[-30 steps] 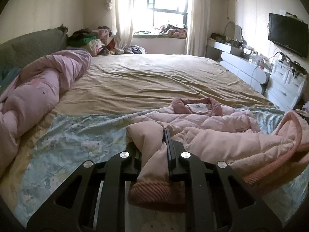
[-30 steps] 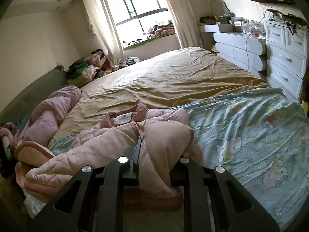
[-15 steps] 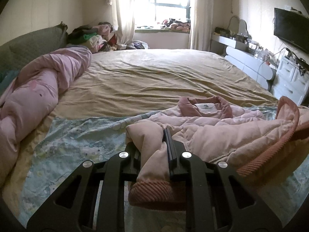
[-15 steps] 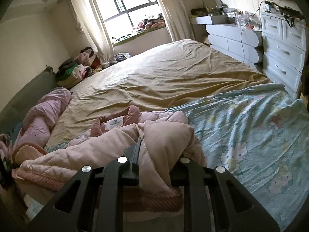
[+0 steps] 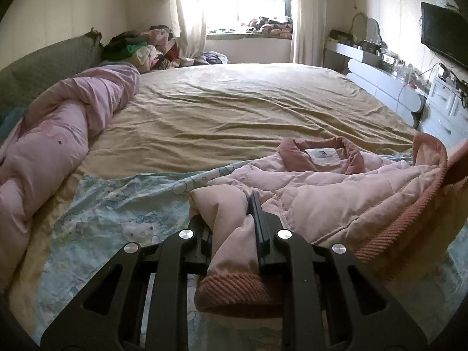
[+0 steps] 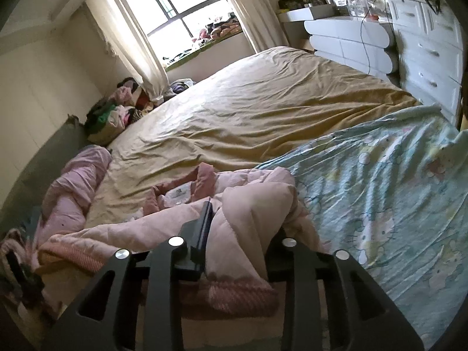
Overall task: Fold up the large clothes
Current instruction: 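Lift the hem with both tools and fold it toward the collar, then lay the folded hem onto the jacket and open both tools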
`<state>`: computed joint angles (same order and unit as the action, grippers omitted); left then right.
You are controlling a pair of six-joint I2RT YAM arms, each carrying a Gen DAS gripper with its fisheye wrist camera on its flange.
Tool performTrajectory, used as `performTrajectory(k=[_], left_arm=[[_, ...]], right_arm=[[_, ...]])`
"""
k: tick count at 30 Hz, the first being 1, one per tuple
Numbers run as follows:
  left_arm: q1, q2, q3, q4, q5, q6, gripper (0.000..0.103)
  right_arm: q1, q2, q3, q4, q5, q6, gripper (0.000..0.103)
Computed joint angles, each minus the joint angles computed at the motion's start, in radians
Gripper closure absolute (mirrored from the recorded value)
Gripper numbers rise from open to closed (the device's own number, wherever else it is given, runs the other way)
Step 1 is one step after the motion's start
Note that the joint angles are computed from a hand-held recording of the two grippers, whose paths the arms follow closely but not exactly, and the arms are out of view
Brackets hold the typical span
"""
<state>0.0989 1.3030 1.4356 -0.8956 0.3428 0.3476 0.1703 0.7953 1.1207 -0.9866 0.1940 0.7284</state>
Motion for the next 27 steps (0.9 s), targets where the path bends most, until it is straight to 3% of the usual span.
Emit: performTrajectory(k=[2,4,17,21,23,24,27], left_arm=[[-0.004,0.011,-0.001,0.008,-0.005,0.000,0.089],[-0.004,0.015,-0.004,0.012,-0.006,0.001,0.089],[0.003,0.034,-0.012,0.039,0.017,0.007,0.089],[0.003,0.036,-0.016,0.043,0.020,0.005,0.089],[0.003,0.037,-0.020,0.049,0.026,0.006,0.089],[-0.001,0.036,-0.024,0.053,0.024,0.006,0.089],[-0.009,0.031,-0.031,0.058,0.021,0.004,0.088]], right_arm=[[-0.012,-0.022,-0.014,0.026,-0.026,0.010,0.056],[0.012,-0.033,-0.012,0.037,-0.004,0.017,0.051],[0.222,-0.066,-0.028,0.041,0.232,0.090,0.042],[0.218,-0.075,-0.038,0.058,0.221,0.078,0.039],[0.182,-0.094,-0.055,0.095,0.171,0.070,0.022],[0.133,-0.120,-0.079,0.138,0.093,0.063,0.018],[0.135,-0.123,-0.077,0.149,0.083,0.080,0.018]])
